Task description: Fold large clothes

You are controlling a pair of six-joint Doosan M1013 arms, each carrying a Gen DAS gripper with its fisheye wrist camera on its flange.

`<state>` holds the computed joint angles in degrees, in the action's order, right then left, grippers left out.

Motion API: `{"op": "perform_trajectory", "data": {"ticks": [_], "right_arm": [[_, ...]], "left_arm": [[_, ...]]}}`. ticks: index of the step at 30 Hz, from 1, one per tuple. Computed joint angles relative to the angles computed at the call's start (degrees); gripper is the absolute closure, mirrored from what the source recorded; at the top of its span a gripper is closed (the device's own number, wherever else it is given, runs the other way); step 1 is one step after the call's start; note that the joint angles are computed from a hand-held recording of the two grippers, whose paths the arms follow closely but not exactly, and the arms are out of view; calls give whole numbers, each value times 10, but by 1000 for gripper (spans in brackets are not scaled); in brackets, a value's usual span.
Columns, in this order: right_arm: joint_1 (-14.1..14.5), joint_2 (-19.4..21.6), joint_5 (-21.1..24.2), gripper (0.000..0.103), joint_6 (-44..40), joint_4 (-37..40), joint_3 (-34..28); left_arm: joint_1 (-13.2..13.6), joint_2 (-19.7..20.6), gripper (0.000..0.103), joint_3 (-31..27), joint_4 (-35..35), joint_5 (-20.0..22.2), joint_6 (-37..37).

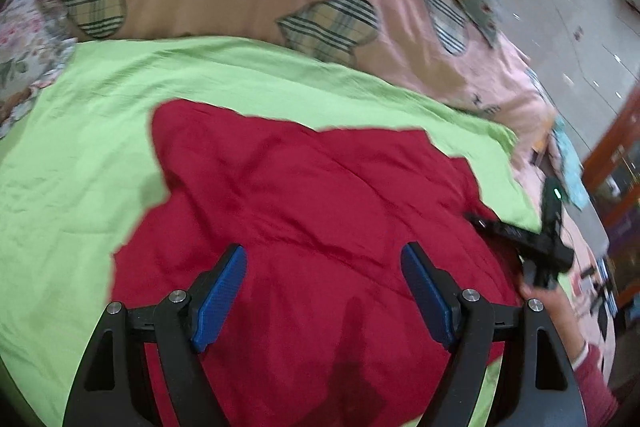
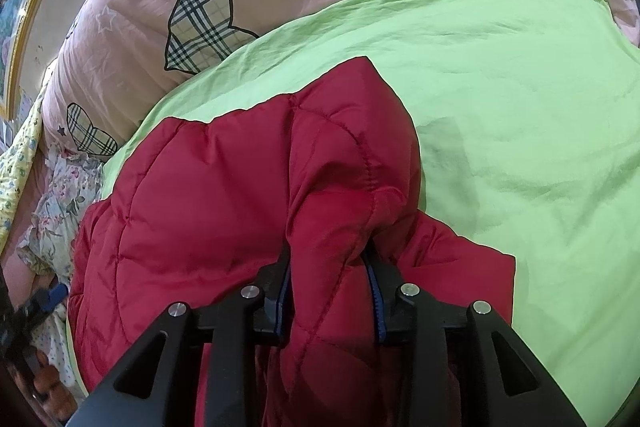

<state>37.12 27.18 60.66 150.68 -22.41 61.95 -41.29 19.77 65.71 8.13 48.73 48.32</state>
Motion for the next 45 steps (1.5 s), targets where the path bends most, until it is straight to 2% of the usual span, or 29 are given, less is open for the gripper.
{"op": "perform_trajectory", "data": {"ticks": [3, 8, 13, 14, 25, 27, 30, 33, 39, 42, 45], "right_arm": [[0, 2, 4, 70, -5, 1, -4], [-2, -2, 1, 66, -10, 13, -5], [0, -14, -10, 45, -13, 16, 2], [1, -18, -12, 44, -13, 13, 3], [38, -46, -10, 40, 10, -64, 10], [44, -48, -24, 40, 4, -64, 12], [55, -40, -22, 35, -24, -58, 0], [60, -20, 1, 35, -63, -44, -23], [54, 6, 22, 35, -102, -8, -48], [52, 18, 39, 35, -116, -5, -60], [50, 16, 53, 35, -92, -25, -53]], "left_arm": [[-7, 9, 24, -7, -20, 6, 38], [-6, 38, 24, -37, -18, 52, 41], [1, 41, 24, -35, -28, 47, 42], [3, 41, 24, -34, -31, 45, 44], [-2, 46, 24, -33, -21, 40, 27], [-3, 44, 24, -32, -20, 40, 26], [-3, 45, 24, -32, -18, 41, 27], [-4, 46, 24, -35, -14, 46, 27], [-9, 39, 24, -34, -2, 49, 20], [-12, 22, 24, -18, 28, 35, 0], [-13, 7, 24, 1, 68, 31, -41]]}}
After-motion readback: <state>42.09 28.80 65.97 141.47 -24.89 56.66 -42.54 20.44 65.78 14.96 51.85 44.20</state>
